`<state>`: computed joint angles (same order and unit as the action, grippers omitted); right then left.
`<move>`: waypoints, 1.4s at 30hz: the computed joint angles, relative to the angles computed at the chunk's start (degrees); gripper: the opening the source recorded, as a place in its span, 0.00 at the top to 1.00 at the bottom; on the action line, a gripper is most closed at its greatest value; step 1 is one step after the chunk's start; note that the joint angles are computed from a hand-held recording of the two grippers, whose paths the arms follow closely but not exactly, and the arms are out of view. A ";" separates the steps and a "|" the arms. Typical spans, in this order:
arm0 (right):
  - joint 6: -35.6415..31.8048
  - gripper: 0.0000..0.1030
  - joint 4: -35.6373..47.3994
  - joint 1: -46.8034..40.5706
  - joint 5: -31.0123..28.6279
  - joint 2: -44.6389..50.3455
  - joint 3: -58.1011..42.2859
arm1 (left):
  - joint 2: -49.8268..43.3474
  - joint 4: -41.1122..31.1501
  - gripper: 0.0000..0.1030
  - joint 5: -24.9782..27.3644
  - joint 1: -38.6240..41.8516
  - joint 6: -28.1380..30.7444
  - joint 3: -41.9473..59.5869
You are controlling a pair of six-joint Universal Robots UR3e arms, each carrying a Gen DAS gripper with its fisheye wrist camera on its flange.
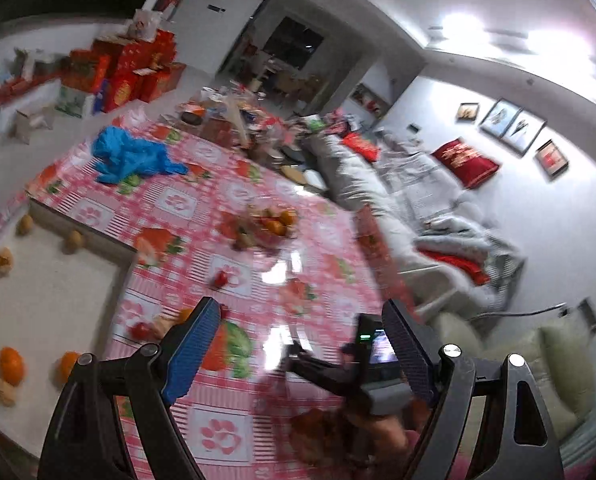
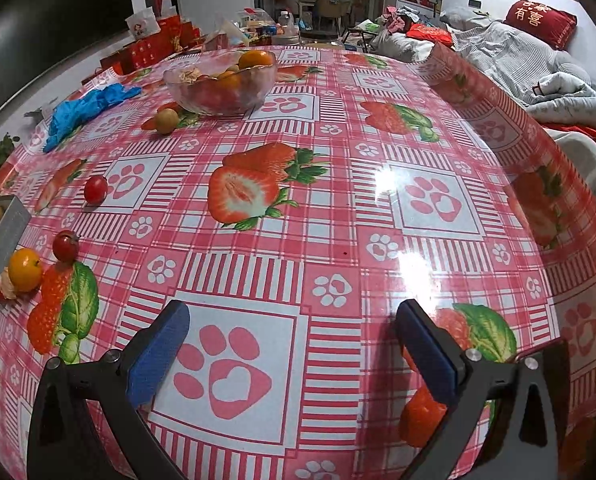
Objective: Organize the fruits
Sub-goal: 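Lift both open tools away from the tray over the tablecloth, then close the left tool on a yellow-orange citrus on the tablecloth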
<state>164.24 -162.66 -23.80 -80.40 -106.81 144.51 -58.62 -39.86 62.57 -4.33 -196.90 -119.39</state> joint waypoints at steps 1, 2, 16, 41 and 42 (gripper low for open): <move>0.06 0.00 0.09 0.01 0.08 0.00 -0.05 | -3.53 -0.53 0.18 8.37 -4.97 -0.50 2.95; 0.13 0.00 0.09 0.11 0.00 0.05 -0.11 | -7.99 -1.81 0.18 17.62 -10.28 -1.17 6.58; 0.07 0.00 0.15 0.08 -0.01 0.03 -0.16 | -39.32 -0.62 0.18 42.97 -25.93 -0.87 17.53; 0.13 0.00 0.20 0.18 -0.08 0.02 -0.21 | -55.39 1.23 0.61 43.59 -25.39 3.75 28.19; 0.13 0.00 0.20 0.18 -0.08 0.02 -0.21 | -55.41 1.41 0.61 43.95 -25.62 3.67 28.08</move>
<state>164.37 -162.46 -23.63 -80.48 -106.78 144.30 -114.03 -38.45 106.52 -29.95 -193.23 -91.31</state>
